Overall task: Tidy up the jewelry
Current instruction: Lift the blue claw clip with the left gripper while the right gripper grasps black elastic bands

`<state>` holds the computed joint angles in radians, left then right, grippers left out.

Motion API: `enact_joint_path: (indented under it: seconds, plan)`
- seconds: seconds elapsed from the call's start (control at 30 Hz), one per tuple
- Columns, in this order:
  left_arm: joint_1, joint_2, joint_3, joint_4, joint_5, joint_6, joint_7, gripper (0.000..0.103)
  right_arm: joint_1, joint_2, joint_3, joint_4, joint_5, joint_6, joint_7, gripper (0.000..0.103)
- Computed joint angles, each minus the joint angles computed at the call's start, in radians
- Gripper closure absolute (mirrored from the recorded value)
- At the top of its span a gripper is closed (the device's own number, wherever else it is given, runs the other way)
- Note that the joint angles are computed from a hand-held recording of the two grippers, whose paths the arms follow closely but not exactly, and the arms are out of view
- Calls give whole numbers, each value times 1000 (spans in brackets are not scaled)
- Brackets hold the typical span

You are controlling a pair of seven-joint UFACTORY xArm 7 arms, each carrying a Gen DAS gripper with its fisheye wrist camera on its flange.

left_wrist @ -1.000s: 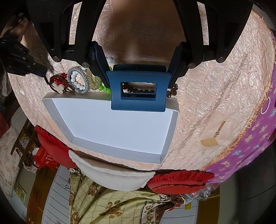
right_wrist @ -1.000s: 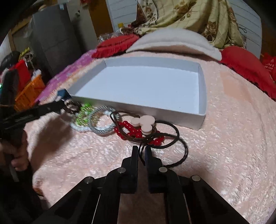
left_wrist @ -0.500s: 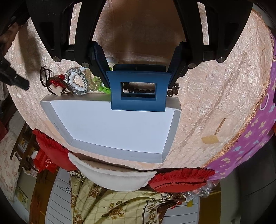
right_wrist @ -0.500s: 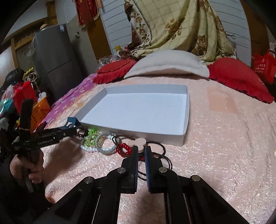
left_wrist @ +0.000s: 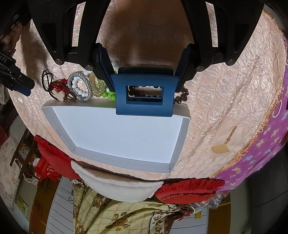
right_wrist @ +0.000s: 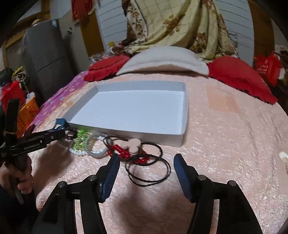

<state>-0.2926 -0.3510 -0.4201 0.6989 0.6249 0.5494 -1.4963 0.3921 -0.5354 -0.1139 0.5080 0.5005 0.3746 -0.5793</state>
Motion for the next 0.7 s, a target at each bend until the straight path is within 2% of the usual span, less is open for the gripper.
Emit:
enact_joint_path:
  seconds: [0.07, 0.1, 0.13, 0.2, 0.3, 0.37, 0.43, 0.57, 0.6, 0.63, 0.7]
  plan:
    - [-1, 0, 0, 1, 1, 3, 2, 40, -25, 2, 27, -1, -26, -8, 26, 40]
    - [-2, 1, 0, 1, 0, 3, 1, 40, -34, -1, 41, -7, -41, -24, 36, 34]
    - [-3, 2, 0, 2, -1, 4, 0, 40, -46, -9, 61, -19, -64, -52, 50, 29]
    - [-4, 2, 2, 2, -3, 6, 2, 40, -57, -29, 88, -46, -111, -110, 70, 25]
    - [-6, 1, 4, 2, -6, 9, 5, 40, -110, -15, 145, -61, -204, -150, 141, 24]
    - [-7, 2, 5, 2, -9, 11, 7, 40, -127, 1, 160, -60, -257, -143, 171, 24]
    - [-8, 1, 7, 0, -13, 12, 10, 40, -70, 7, 104, -57, -251, -115, 151, 24]
    - [-9, 0, 10, -1, -19, 14, 14, 40, 61, 7, -23, -36, -143, -61, 58, 24]
    - [-10, -1, 10, -2, -21, 12, 15, 40, 77, 9, -35, -33, -118, -56, 38, 27]
    - [-9, 0, 10, -2, -22, 11, 15, 40, 98, 14, -55, -24, -86, -39, 10, 37]
    - [-8, 0, 8, -1, -21, 12, 13, 40, 102, 28, -53, -16, -51, -22, -23, 47]
